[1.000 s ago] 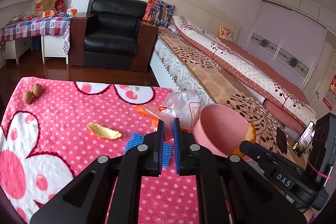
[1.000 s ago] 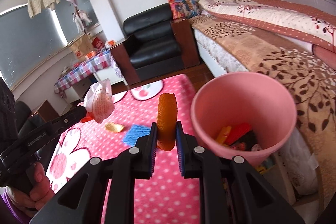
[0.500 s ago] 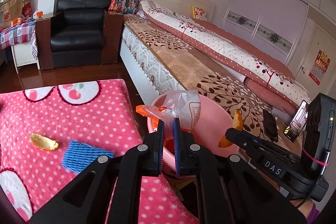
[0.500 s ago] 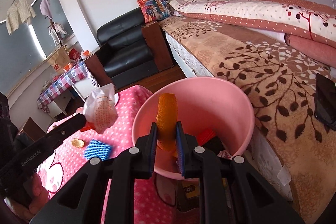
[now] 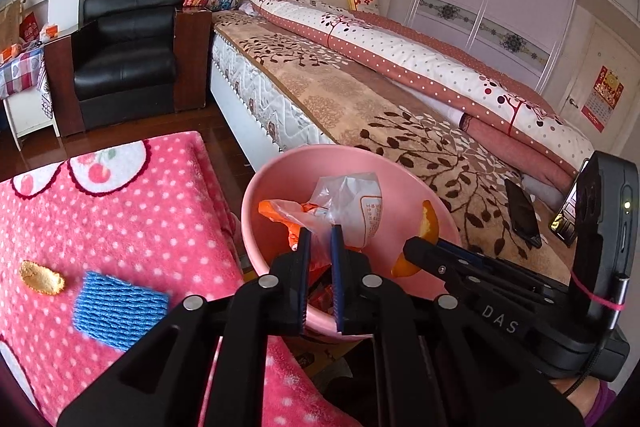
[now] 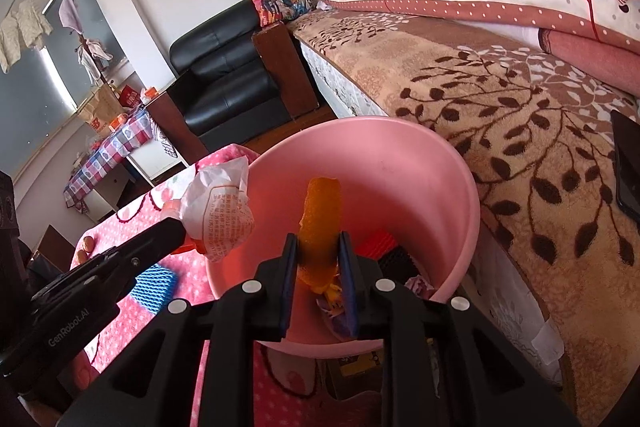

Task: Collect trash
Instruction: 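Open both grippers to drop the bag and peel into the bucket, then move both grippers back to the table toward the yellow peel and blue mesh pad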

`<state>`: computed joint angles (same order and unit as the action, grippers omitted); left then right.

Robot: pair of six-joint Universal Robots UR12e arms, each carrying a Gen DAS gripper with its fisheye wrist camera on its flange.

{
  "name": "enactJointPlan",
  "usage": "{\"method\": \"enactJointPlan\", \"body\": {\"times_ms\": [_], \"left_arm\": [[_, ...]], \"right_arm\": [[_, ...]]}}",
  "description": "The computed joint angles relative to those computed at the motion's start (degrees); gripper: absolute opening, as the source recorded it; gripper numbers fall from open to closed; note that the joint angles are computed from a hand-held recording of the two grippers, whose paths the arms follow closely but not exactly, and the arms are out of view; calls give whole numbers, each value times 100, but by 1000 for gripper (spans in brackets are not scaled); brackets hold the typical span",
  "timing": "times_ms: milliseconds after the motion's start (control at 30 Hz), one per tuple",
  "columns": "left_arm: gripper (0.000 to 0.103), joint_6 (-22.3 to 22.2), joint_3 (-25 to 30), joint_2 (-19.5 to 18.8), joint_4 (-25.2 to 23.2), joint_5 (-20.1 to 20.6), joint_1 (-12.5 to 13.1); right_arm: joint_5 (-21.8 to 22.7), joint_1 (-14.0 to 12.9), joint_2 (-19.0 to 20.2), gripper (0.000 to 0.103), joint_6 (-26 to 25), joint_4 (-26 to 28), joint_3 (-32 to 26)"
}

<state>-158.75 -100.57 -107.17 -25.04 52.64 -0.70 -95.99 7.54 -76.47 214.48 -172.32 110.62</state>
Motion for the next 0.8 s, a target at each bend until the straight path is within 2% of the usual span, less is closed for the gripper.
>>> {"method": "enactJointPlan", "body": {"times_ms": [100, 167, 233, 400, 500, 800], "left_arm": [[19, 33, 16, -9, 2, 53, -34], [29, 28, 26, -9, -37, 49, -37], [32, -21, 30, -5, -53, 45, -34], [32, -154, -28, 66, 10, 31, 22], [32, -281, -90, 122, 126, 38, 76], [32, -402, -363, 394, 397, 92, 310]], "right_arm": [[-81, 10, -8, 26, -10, 34, -4], [-142, 17, -15, 28, -46, 50, -8], [-190, 28, -31, 29, -58, 32, 3], [-312, 110, -72, 30, -179, -18, 1], [-377, 191, -88, 42, -275, -134, 4], [-403, 521, -135, 44, -511, -336, -15]]}}
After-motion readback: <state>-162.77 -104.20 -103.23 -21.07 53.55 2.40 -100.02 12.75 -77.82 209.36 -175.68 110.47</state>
